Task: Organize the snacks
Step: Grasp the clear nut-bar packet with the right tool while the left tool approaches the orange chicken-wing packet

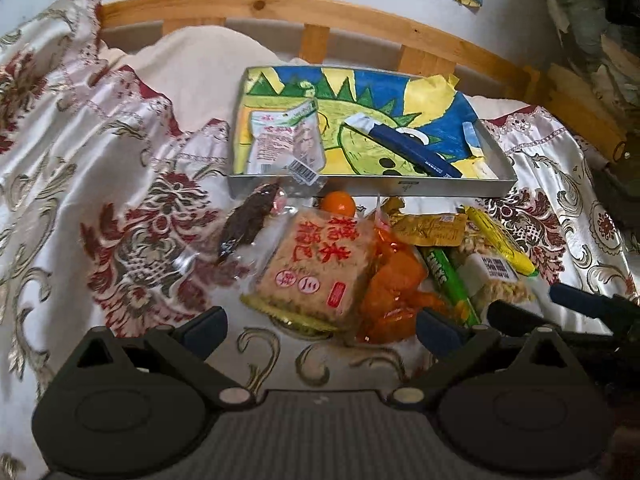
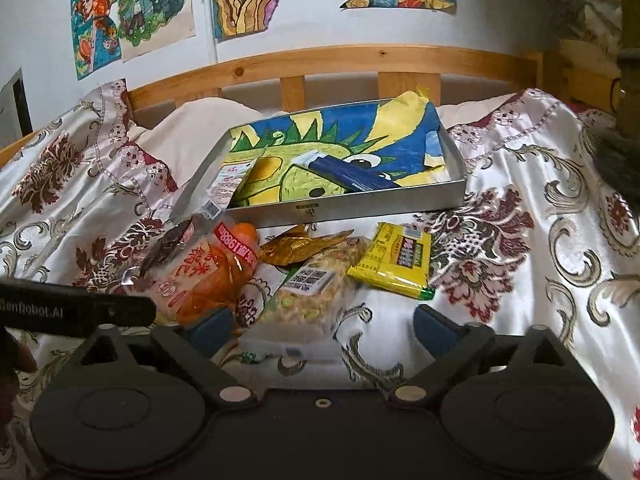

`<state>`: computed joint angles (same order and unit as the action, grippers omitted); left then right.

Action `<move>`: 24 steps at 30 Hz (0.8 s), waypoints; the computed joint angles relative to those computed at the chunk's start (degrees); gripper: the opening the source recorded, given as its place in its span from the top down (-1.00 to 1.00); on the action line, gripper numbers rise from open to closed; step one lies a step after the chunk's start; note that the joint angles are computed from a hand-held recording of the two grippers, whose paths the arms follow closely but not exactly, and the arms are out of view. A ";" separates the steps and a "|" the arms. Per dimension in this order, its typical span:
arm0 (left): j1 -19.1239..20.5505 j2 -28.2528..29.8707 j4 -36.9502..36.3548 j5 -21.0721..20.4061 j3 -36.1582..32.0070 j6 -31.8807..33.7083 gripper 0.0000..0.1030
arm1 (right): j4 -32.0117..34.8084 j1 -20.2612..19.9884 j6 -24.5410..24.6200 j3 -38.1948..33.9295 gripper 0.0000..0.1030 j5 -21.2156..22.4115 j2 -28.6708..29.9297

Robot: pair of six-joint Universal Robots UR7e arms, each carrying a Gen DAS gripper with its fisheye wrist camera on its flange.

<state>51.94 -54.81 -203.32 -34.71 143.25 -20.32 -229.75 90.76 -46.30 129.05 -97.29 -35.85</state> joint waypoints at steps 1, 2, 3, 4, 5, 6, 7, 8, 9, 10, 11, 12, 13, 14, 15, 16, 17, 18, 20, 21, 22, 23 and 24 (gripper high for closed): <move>0.58 -0.37 1.24 -0.58 -0.70 -0.04 -0.99 | 0.25 0.03 0.00 -0.45 -0.77 -0.07 0.27; 1.09 -0.55 2.03 -1.12 -1.41 0.01 -0.99 | 0.77 -0.05 0.21 -0.88 -0.74 0.15 0.44; 1.58 -0.59 2.38 -1.69 -2.09 0.24 -0.99 | 1.10 -0.10 0.44 -1.27 -0.70 0.43 0.66; 1.90 -0.54 2.42 -2.15 -2.53 0.51 -0.99 | 1.30 -0.14 0.44 -1.71 -0.64 0.63 0.98; 2.34 -0.46 2.43 -2.80 -3.10 1.04 -0.99 | 1.27 -0.03 0.31 -2.32 -0.60 0.42 1.50; 2.67 -0.37 2.55 -3.37 -3.65 1.52 -0.99 | 1.04 0.11 0.18 -2.91 -0.52 0.07 2.02; 2.98 -0.21 2.56 -3.96 -4.20 2.10 -0.99 | 0.76 0.23 0.13 -3.51 -0.48 -0.31 2.54; 3.31 0.06 2.26 -4.68 -4.77 2.92 -0.99 | 1.02 0.22 0.29 -3.94 -0.47 -0.27 2.74; 3.62 0.34 1.87 -5.48 -5.29 3.79 -0.99 | 1.70 0.12 0.60 -4.36 -0.40 -0.09 2.77; 3.87 0.63 1.48 -6.25 -5.75 4.56 -0.99 | 2.29 0.04 0.82 -4.62 -0.30 0.03 2.72; 4.18 0.95 1.09 -7.16 -6.26 5.38 -0.99 | 2.65 -0.08 0.70 -4.73 -0.20 0.17 2.68; 4.41 1.13 0.94 -7.83 -6.62 5.89 -0.99 | 2.80 -0.16 0.24 -4.72 0.06 0.22 2.64; 4.59 1.34 0.78 -8.46 -6.97 6.37 -0.98 | 2.65 -0.22 -0.48 -4.59 0.15 0.10 2.64; 4.71 1.53 0.58 -9.02 -7.20 6.97 -0.96 | 1.86 -0.33 -1.26 -4.39 0.18 -0.03 2.76; 4.70 1.68 0.39 -9.37 -7.22 7.46 -0.94 | 1.23 -0.57 -1.91 -4.03 0.22 0.21 2.68; 4.72 1.85 0.20 -9.77 -7.22 8.20 -0.91 | 0.63 -0.85 -2.59 -3.59 0.25 0.51 2.49; 4.71 2.06 0.00 -10.05 -7.14 9.12 -0.88 | 0.16 -1.11 -3.26 -3.18 0.25 0.80 2.26; 4.67 2.35 -0.08 -10.14 -7.12 9.98 -0.86 | -0.21 -1.43 -3.91 -2.72 0.25 1.14 1.94; 4.70 2.77 0.31 -10.63 -7.07 11.87 -0.76 | -0.50 -2.37 -5.16 -1.56 0.25 2.46 1.02; 4.68 3.05 0.35 -10.83 -7.10 13.04 -0.76 | -0.47 -2.86 -5.88 -0.98 0.25 3.08 0.53; 4.65 3.54 -0.10 -10.99 -7.15 14.72 -0.75 | -0.39 -3.31 -6.54 -0.44 0.25 3.66 0.06; 4.59 4.22 -0.83 -10.96 -7.24 16.84 -0.74 | 0.01 -3.79 -7.15 0.13 0.25 4.37 -0.55; 4.42 4.93 -1.17 -10.47 -7.48 18.87 -0.72 | 0.45 -4.20 -7.60 0.55 0.25 5.03 -1.07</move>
